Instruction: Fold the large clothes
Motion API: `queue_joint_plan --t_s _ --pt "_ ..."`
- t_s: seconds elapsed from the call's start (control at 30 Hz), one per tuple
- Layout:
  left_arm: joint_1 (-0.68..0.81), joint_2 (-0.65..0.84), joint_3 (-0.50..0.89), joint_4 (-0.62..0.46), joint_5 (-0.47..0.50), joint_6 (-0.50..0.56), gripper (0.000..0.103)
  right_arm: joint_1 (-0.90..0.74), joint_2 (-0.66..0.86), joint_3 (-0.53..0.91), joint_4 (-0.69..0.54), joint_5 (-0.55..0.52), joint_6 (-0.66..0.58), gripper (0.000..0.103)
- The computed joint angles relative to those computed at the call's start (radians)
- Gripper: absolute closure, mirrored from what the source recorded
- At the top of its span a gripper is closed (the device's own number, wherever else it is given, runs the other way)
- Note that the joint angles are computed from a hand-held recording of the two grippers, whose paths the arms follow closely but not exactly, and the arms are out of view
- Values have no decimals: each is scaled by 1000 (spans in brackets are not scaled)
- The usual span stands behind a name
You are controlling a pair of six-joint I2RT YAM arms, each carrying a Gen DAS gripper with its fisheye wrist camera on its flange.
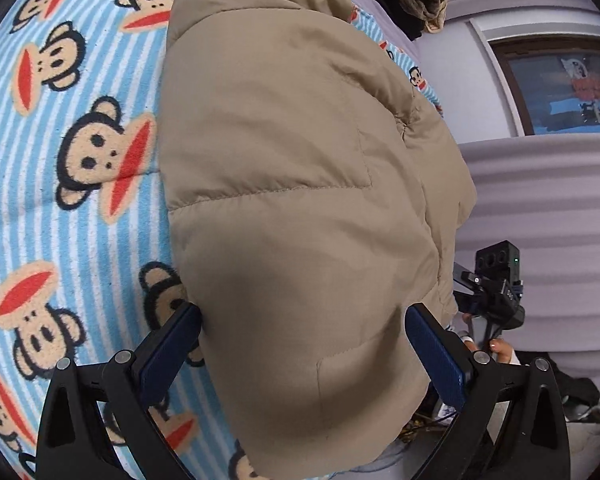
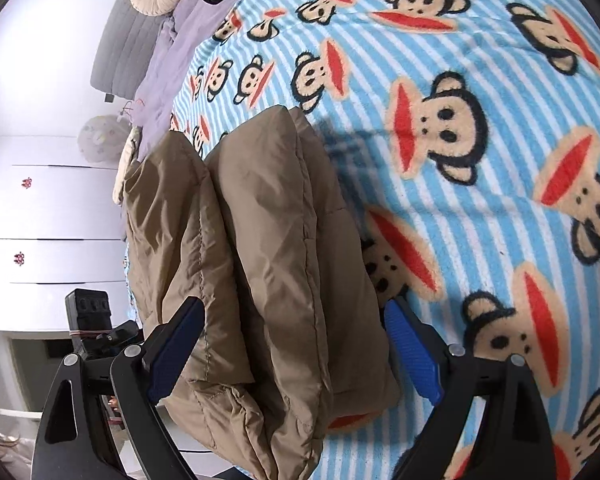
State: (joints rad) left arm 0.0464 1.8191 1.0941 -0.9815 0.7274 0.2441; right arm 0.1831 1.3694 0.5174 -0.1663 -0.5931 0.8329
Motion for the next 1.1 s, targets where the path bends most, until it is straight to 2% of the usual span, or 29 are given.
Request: queue_joint_plan --t_s 0.1,0.23,0.3,0.4,0.47,0.57,0.6,0.63,0.8,0.87,0.93,1.03,1.1 --pt "-2 38 7 27 16 -7 1 -19 117 15 110 -82 -11 10" --pt "16 70 18 5 36 45 1 -40 232 15 292 -212 0 10" --pt "26 85 23 -9 36 79 1 -48 266 32 296 -234 -26 10" --pt "10 100 11 16 38 74 1 -48 355 106 214 -236 -124 10" --pt "-5 111 2 44 51 52 1 -58 408 125 231 -266 -136 10" --pt "-7 123 -27 98 82 11 1 -38 505 163 327 -306 -89 9" --pt "-9 125 -40 123 91 -11 0 -27 537 180 355 -316 -73 5" --pt "-12 127 -54 155 95 -38 0 -14 561 192 380 -320 -56 0" --pt "-74 63 -107 260 60 -180 2 24 625 215 471 -295 53 0" --pt "-99 8 -112 259 33 -192 9 27 615 201 495 -296 93 4" --pt "-98 -28 -102 230 42 -179 18 26 586 172 530 -303 121 24" --pt "-84 -58 -82 181 64 -132 21 17 537 132 572 -323 149 35" --pt "-68 -69 -53 134 71 -93 21 38 511 116 631 -316 200 37"
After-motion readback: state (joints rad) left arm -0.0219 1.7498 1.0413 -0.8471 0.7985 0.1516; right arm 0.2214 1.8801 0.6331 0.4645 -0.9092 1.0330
